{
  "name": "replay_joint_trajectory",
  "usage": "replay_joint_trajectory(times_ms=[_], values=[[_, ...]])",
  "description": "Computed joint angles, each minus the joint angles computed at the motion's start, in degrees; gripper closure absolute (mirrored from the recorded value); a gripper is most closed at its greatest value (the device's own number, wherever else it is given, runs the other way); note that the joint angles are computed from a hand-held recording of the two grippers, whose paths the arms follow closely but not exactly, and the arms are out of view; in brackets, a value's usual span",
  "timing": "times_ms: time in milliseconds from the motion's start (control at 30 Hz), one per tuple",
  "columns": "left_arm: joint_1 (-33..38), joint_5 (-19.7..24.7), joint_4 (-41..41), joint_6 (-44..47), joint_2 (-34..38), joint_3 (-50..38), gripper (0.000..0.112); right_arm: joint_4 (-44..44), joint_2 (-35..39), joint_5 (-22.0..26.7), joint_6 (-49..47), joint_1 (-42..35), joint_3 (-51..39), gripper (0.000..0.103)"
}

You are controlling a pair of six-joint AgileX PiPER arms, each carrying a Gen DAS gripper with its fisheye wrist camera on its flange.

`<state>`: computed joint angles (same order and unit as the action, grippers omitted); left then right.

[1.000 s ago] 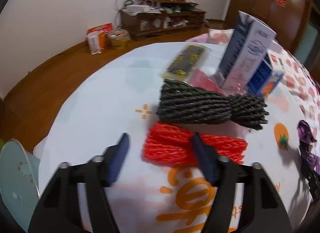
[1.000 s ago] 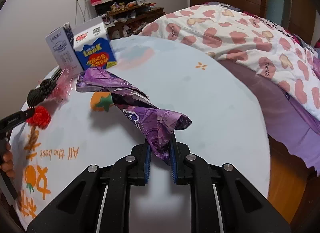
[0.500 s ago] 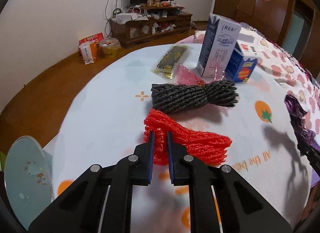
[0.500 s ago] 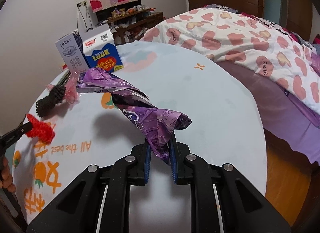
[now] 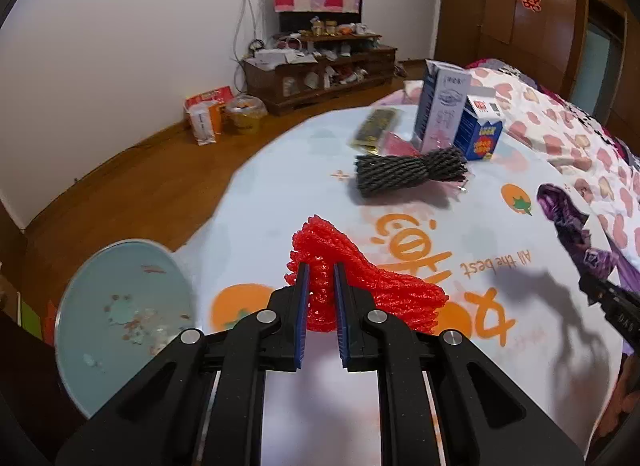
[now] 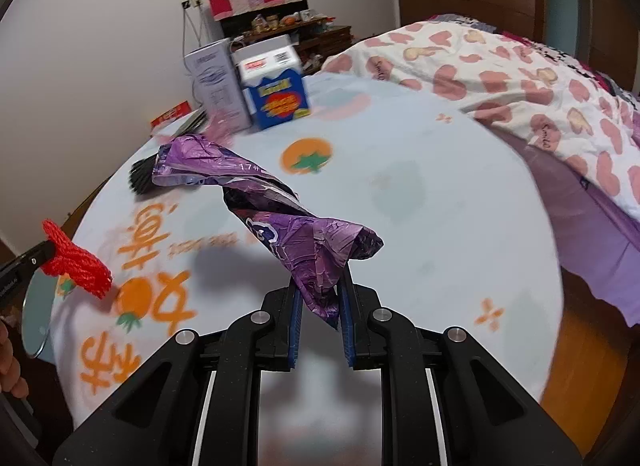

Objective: Collect trash
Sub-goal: 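Carry the red net and purple wrapper over the blue bin with both tools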

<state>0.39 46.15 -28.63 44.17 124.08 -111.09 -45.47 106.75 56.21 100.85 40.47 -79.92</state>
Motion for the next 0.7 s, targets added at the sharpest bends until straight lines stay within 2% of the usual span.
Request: replay_joint_trajectory(times_ms=[267,700], values=[[5.6,-1.5,-3.0,3.7,-3.3,3.7,0.1,1.6,5.9,1.4,-3.0,3.6,-10.0,0.086],[13.0,-3.3,-3.7,5.7,-3.3,3.1,0.1,6.3,19.5,6.9,-15.8,6.5,-34.6,0.086]])
